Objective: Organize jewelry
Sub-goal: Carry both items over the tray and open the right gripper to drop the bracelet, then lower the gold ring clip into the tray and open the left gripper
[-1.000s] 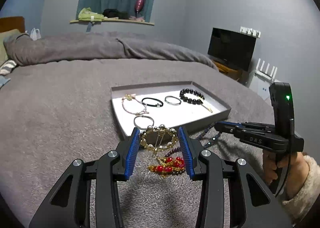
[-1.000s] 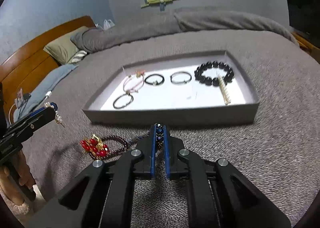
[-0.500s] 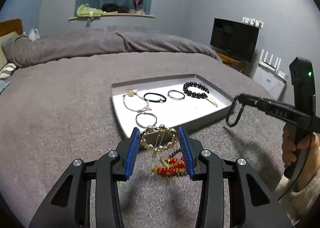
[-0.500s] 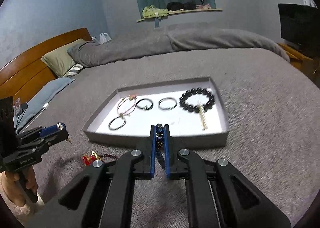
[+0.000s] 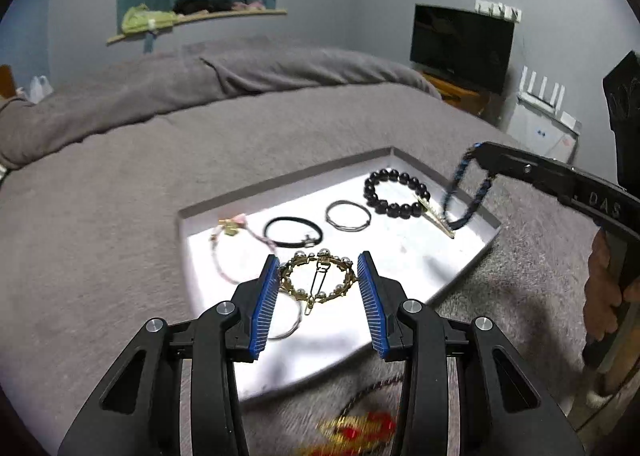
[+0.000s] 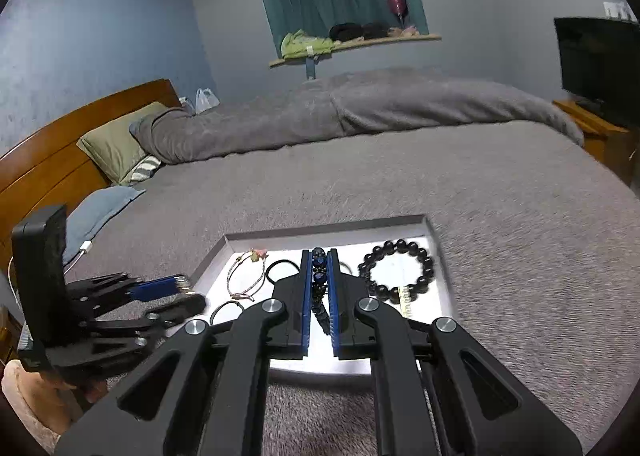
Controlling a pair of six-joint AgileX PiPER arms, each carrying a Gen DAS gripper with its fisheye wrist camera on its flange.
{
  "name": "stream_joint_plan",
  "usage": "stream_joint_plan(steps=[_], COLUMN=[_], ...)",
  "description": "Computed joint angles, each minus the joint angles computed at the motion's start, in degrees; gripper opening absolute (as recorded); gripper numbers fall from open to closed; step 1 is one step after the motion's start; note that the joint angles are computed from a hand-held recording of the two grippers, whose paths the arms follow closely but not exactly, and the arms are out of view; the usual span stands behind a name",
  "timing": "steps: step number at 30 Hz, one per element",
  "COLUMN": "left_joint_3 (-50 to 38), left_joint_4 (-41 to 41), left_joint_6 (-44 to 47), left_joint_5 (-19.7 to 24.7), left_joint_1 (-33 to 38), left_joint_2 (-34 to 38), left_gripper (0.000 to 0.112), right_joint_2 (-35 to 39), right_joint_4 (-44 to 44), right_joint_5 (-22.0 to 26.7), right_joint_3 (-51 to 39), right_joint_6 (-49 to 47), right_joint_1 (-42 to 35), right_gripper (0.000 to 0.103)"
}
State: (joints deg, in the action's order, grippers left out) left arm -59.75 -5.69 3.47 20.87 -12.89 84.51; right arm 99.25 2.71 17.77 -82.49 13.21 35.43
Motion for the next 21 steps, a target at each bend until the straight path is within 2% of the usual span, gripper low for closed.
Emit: stream_joint_plan(steps=[2,4,7,16,21], left_joint_3=[-2.1,-3.7,-5.5,-8.9,-9.7], left_joint_4=[-0.2,1.6,-0.9,-2.4,-2.2], left_joint_6=[0.6,-0.7,1.6,4.6,4.5], left_joint_5=[0.7,1.2,2.1,5.3,6.2], left_joint_1=[-0.6,-1.1,-0.8,-0.3,-0.3], left_joint_2=[3.1,5.3,8.3,12.6,14.0], left_gripper=[0.042,0.042,0.042,0.042,0.042], right_joint_2=[2.0,3.5,5.7,8.7,11.0], right_joint_4=[4.0,4.2,5.7,-3.9,-3.3], right_joint_5=[0.1,0.9,2.4,5.3,7.6], right_joint_3=[-0.8,-1.7,-2.8,-4.0,-6.2], right_joint_6=[-4.6,-5.4,-6.8,3.2,2.3], right_joint_1=[-0.3,-0.2,-0.7,-2.3,-2.4], right_gripper=[0.007,0.007,0.007,0.007,0.007])
